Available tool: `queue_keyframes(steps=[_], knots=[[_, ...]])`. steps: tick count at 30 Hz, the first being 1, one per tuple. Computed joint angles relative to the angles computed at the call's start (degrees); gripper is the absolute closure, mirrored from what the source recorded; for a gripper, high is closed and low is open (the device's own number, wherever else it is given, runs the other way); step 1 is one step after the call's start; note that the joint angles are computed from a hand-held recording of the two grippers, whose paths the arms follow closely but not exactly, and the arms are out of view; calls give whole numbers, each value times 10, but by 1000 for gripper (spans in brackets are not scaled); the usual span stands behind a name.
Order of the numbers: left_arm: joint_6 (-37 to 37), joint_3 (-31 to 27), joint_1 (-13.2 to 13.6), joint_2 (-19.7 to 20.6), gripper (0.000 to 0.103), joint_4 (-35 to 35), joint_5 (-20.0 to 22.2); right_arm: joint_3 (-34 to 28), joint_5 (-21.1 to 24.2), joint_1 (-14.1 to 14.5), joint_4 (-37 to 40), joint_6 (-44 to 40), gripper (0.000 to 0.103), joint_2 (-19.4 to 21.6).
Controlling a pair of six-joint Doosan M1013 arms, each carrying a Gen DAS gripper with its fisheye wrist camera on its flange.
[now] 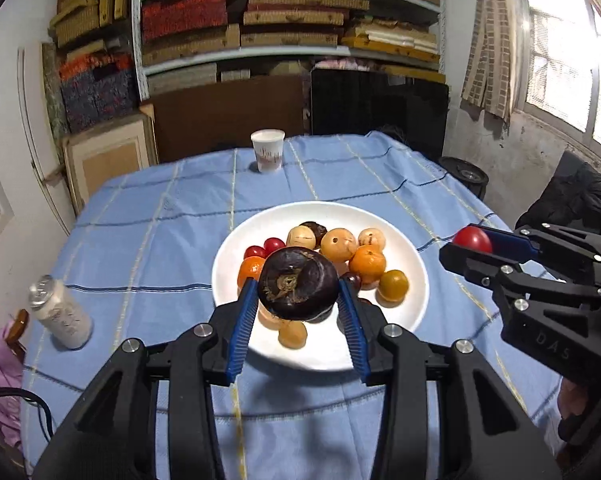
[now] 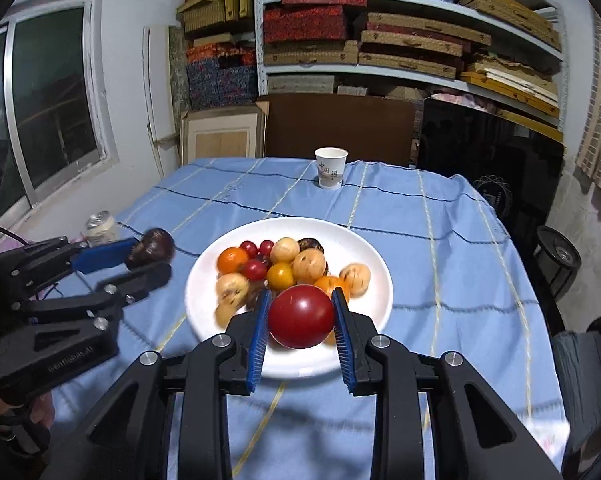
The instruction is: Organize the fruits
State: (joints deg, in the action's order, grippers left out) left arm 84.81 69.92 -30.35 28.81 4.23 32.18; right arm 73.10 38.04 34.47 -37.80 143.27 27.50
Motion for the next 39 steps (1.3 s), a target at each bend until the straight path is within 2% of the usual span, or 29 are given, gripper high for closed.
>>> queue_keyframes(steps=[3, 5, 7, 8, 10, 12, 13, 14, 15, 18, 19, 22, 25, 26, 29, 31, 36, 38, 39], knots=[[13, -46, 9, 39, 60, -32, 30, -34, -12, -23, 91, -87, 71, 29], [-2, -64, 11, 55, 44, -18, 37, -57, -10, -39, 176, -150, 71, 50], [-31, -69, 11, 61, 29, 12, 32, -63, -9, -44, 194, -154, 71, 59], [-40, -69, 12, 62, 24, 21, 29, -61, -11, -45, 188, -147, 70, 60], [-46, -63, 14, 61, 24, 28, 27, -51, -20, -43, 177, -130, 69, 55], [-46, -56, 16, 57, 23, 24, 31, -35, -27, -37, 144, -95, 57, 45], [-46, -52, 16, 54, 21, 22, 33, -28, -29, -34, 130, -80, 54, 40], [-47, -45, 16, 49, 15, 23, 34, -22, -29, -32, 123, -72, 45, 35], [-53, -31, 15, 40, 13, 28, 29, -10, -28, -24, 99, -47, 37, 26], [-60, 22, 13, 1, 11, 26, 2, 27, -32, -4, 36, 11, 27, -3], [-63, 41, 12, -13, 8, 25, -7, 43, -32, 4, 11, 40, 25, -15], [-62, 103, 7, -58, 5, 10, -34, 97, -35, 34, -77, 163, 14, -52], [-82, 158, 0, -99, 5, 20, -48, 127, 1, 65, -148, 263, 8, -73], [-106, 178, -4, -113, 5, 42, -58, 134, 15, 74, -157, 281, 3, -78], [-232, 228, -22, -152, 5, 168, -64, 160, 17, 97, -174, 327, 3, -96], [-286, 249, -32, -170, 5, 225, -59, 170, 27, 113, -188, 350, 3, -103], [-346, 293, -40, -213, 5, 275, -53, 176, 70, 147, -206, 351, 3, -111], [-413, 307, -51, -225, 5, 350, -36, 177, 83, 157, -214, 348, 3, -115], [-426, 311, -54, -230, 5, 365, -35, 177, 87, 160, -215, 345, 3, -116]])
